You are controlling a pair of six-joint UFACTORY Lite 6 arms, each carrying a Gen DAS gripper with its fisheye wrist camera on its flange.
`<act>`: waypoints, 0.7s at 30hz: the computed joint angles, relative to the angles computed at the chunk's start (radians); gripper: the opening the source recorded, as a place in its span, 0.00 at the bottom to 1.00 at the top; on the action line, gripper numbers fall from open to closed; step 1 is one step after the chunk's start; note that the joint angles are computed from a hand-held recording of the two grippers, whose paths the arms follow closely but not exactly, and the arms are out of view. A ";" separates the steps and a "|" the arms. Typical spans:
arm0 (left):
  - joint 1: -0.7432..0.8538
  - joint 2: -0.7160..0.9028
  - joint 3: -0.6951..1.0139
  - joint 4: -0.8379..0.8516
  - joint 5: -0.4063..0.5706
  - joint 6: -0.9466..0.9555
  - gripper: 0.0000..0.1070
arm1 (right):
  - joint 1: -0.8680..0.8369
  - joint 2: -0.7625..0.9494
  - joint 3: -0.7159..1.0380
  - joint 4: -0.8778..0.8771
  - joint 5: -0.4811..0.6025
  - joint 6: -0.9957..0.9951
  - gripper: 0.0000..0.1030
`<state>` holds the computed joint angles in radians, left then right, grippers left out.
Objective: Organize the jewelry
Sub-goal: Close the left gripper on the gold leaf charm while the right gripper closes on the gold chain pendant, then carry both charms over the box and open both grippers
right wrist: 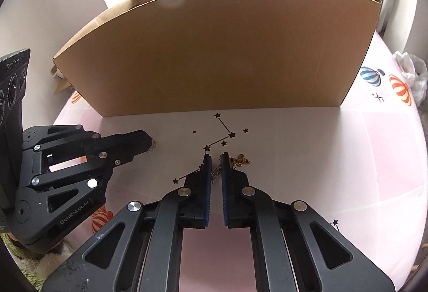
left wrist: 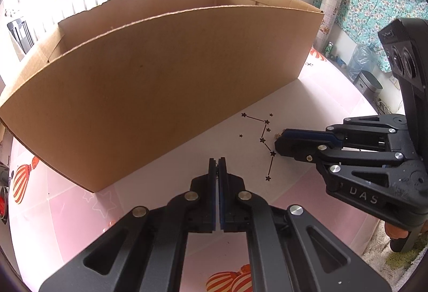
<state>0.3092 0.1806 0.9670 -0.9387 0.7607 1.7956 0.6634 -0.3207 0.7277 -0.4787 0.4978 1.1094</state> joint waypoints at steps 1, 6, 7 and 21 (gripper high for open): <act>0.000 0.001 0.001 0.001 0.001 -0.002 0.01 | 0.001 -0.006 -0.005 -0.002 0.002 0.008 0.01; -0.002 0.013 0.007 -0.005 -0.003 0.001 0.01 | -0.047 -0.087 -0.066 0.153 -0.058 -0.106 0.00; -0.002 0.015 0.009 -0.005 -0.004 0.000 0.01 | -0.045 -0.106 -0.074 0.156 -0.058 -0.103 0.00; 0.022 0.012 0.027 -0.015 0.033 -0.001 0.01 | -0.104 -0.310 -0.133 0.270 -0.066 -0.195 0.00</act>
<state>0.3313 0.1927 0.9945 -0.9534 0.7936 1.7949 0.5596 -0.6308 0.5943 -0.2088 0.4322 0.9148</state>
